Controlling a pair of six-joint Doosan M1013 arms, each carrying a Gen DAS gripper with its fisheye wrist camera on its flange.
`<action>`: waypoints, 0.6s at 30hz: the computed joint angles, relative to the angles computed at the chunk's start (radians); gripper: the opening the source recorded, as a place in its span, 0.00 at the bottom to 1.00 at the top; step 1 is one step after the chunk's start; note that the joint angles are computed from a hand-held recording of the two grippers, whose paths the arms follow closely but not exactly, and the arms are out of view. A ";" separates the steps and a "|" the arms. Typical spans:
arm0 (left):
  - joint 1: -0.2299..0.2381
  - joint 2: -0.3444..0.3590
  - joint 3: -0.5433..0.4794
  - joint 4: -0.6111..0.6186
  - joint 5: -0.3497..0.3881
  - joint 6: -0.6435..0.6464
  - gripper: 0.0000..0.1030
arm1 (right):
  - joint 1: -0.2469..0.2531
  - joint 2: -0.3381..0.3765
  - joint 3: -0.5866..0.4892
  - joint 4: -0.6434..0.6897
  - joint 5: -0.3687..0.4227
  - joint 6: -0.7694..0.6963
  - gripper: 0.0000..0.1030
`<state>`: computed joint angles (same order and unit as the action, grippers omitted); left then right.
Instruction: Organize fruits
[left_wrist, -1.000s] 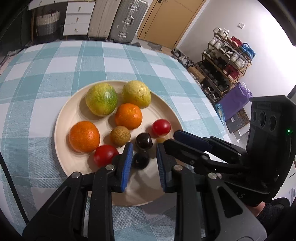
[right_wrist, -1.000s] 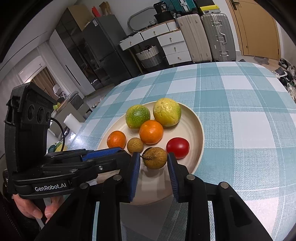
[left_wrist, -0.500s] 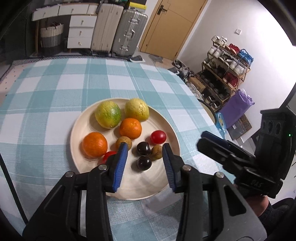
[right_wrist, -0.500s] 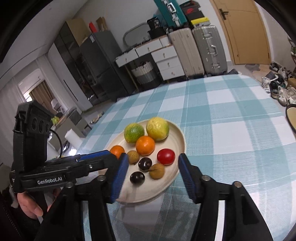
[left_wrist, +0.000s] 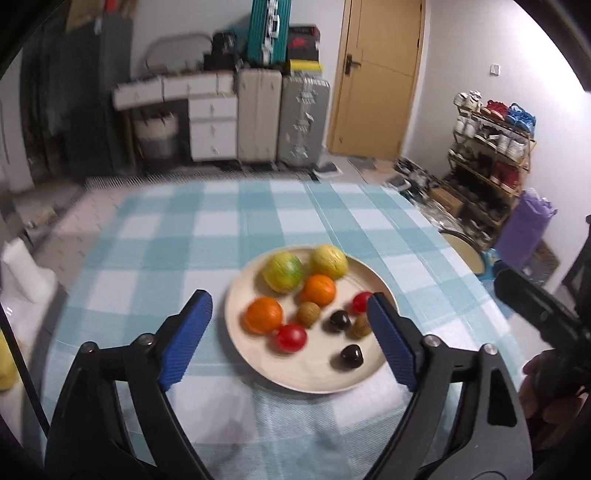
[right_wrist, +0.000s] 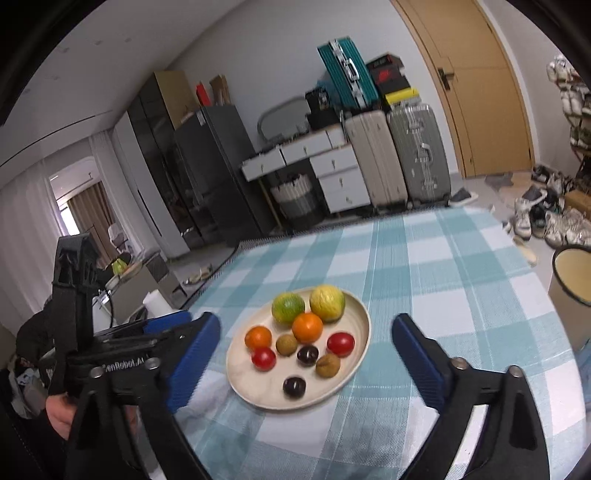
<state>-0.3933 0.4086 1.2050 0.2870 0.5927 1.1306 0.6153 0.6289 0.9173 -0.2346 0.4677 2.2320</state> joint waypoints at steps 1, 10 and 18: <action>-0.004 -0.006 0.008 0.040 -0.010 -0.030 0.86 | 0.003 -0.003 0.005 -0.046 -0.009 0.041 0.98; -0.038 -0.058 0.087 0.316 -0.063 -0.288 0.99 | 0.037 -0.032 0.068 -0.425 -0.104 0.324 1.00; -0.038 -0.105 0.193 0.578 -0.218 -0.551 0.99 | 0.056 -0.050 0.126 -0.736 -0.138 0.579 1.00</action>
<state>-0.4310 0.3035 1.3977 0.8653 0.3747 0.5793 0.6715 0.5787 1.0436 -0.9704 0.3297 2.8115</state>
